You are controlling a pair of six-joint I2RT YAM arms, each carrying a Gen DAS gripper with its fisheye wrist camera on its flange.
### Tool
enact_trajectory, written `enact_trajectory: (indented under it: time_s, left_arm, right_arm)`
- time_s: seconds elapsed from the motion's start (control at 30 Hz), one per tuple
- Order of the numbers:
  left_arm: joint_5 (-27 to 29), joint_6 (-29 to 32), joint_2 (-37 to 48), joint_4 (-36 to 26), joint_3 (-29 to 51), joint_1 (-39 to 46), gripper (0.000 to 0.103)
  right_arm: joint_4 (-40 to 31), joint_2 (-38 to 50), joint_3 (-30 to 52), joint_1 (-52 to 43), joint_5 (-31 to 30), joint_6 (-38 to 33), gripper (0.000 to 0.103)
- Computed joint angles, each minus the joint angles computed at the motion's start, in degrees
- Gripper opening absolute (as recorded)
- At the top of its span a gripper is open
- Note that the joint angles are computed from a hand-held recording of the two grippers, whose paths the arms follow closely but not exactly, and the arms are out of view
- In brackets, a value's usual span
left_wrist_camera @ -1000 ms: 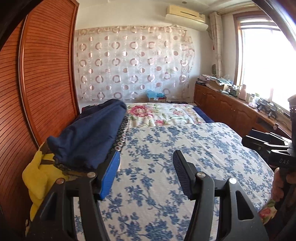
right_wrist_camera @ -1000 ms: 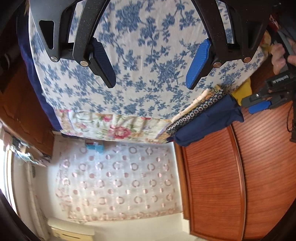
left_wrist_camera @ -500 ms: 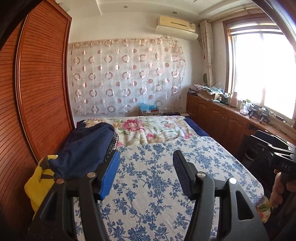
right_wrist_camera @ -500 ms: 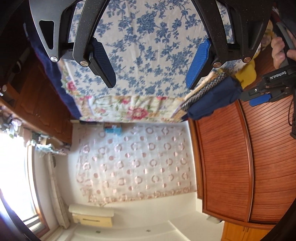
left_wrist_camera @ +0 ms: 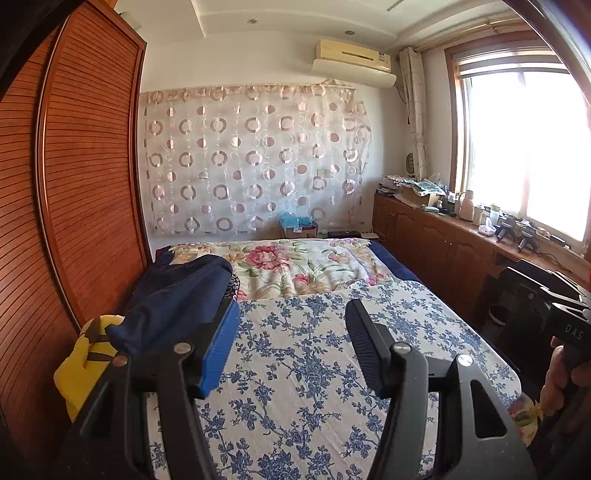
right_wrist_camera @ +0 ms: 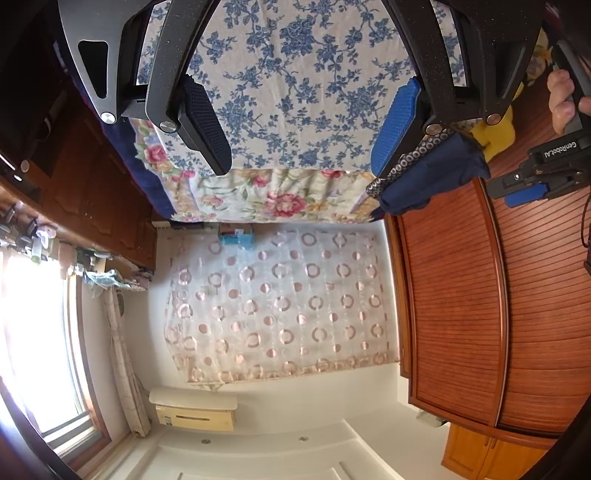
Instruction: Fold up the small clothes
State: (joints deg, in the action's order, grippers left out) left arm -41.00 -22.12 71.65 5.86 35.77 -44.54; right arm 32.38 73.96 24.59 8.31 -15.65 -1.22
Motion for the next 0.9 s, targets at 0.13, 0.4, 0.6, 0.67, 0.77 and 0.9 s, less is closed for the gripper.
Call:
enact_trajectory:
  time_s: [0.13, 0.4, 0.6, 0.67, 0.77, 0.9]
  left_arm:
    - [-0.18, -0.24, -0.04, 0.18, -0.40, 0.03, 0.059]
    - [-0.45, -0.51, 0.38, 0.27, -0.39, 0.04, 0.059]
    - [-0.69, -0.51, 0.29, 0.72, -0.98, 0.04, 0.059]
    - [-0.66, -0.43, 0.27, 1.15, -1.43, 0.18, 0.059]
    - [-0.62, -0.41, 0.21, 1.15, -1.46, 0.21, 0.059]
    - [-0.60, -0.41, 0.17, 1.05, -1.40, 0.24, 0.059]
  right_arm:
    - [0.12, 0.03, -0.06, -0.05, 0.03, -0.03, 0.080]
    - [-0.08, 0.18, 0.01, -0.41, -0.42, -0.14, 0.080]
    - [0.00, 0.10, -0.13, -0.60, -0.37, -0.12, 0.080]
    - [-0.01, 0.18, -0.07, -0.63, -0.40, -0.19, 0.080]
    - [-0.04, 0.20, -0.01, -0.60, -0.26, -0.23, 0.080]
    - [0.22, 0.44, -0.22, -1.00, -0.75, -0.26, 0.080]
